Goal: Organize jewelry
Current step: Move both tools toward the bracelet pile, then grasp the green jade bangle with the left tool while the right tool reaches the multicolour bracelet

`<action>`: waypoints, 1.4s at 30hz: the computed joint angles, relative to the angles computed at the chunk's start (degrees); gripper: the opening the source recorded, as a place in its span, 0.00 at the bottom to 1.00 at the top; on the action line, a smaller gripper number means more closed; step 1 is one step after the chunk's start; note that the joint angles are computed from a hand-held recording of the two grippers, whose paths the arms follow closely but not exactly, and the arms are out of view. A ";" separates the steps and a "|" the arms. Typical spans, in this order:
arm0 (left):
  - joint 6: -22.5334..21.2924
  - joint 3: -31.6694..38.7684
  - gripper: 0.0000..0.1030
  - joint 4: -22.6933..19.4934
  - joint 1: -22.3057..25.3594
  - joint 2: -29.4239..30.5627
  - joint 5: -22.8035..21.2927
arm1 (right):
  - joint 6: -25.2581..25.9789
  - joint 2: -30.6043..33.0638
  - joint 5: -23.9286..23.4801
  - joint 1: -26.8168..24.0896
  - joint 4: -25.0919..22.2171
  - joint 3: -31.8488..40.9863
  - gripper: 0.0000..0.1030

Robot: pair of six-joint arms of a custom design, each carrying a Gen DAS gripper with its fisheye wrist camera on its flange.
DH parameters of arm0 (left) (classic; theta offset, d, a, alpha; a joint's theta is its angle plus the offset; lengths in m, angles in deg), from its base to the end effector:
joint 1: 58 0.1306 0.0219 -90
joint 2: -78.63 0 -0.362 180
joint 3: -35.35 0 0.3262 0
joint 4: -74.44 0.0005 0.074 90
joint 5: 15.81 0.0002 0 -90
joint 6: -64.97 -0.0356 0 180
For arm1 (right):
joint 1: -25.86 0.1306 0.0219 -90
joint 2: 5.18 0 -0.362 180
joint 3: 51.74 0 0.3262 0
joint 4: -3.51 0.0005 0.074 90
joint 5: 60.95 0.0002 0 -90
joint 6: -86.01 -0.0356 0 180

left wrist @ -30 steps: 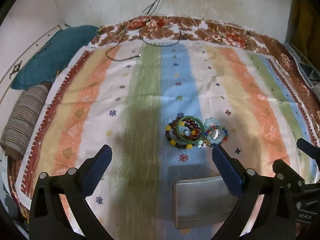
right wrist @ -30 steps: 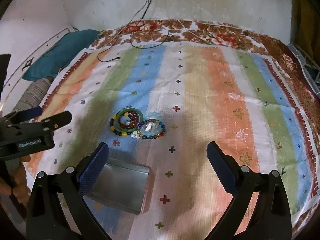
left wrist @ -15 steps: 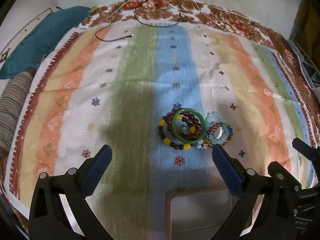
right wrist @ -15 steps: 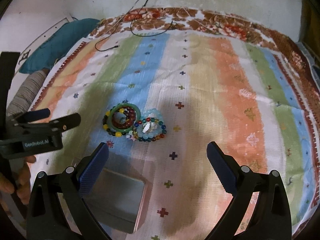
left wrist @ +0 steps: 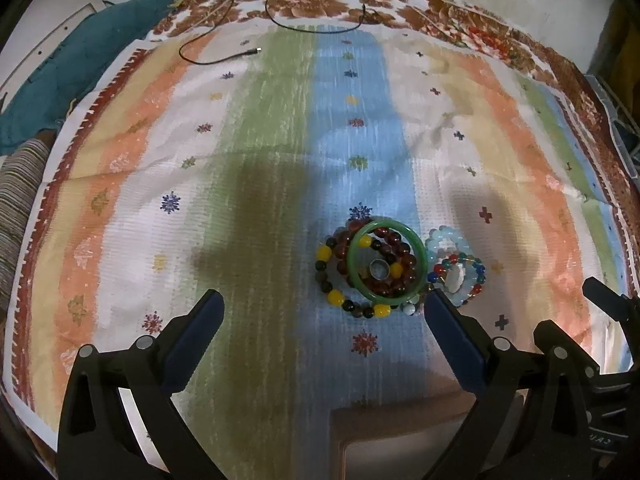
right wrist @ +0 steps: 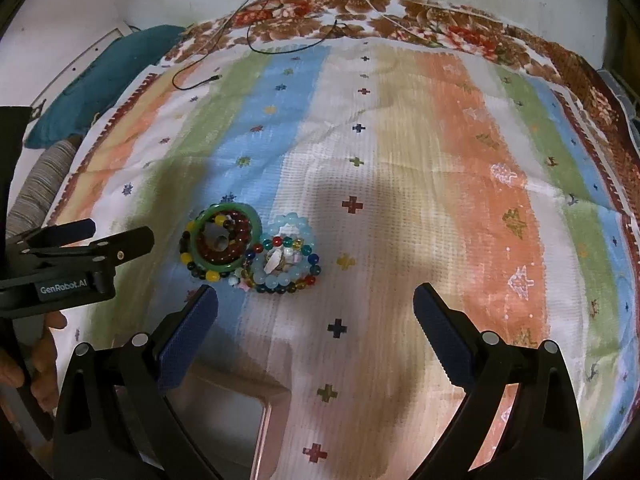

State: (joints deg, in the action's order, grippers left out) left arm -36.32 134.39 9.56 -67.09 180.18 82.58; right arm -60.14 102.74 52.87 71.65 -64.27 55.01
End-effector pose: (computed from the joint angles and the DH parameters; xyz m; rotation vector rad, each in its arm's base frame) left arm 0.4554 -0.0786 0.3701 0.5240 2.6881 -0.1903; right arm 0.3576 0.3462 0.3688 0.3352 2.5725 0.0298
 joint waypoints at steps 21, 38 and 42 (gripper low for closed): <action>-0.36 2.32 0.86 -0.11 -1.65 6.89 -1.45 | 2.86 5.26 -3.05 -4.34 -0.90 2.65 0.82; -1.75 1.78 0.50 -0.05 -2.75 8.57 -2.78 | 4.59 7.93 -8.00 -6.15 1.86 2.79 0.37; -2.32 1.69 0.40 -0.05 -2.71 8.51 -2.36 | 6.13 8.22 -8.82 -6.14 2.74 2.69 0.19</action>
State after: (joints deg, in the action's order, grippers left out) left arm -38.65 136.08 9.51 -69.80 188.69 80.22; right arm -54.01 110.96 44.05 65.51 -61.52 57.70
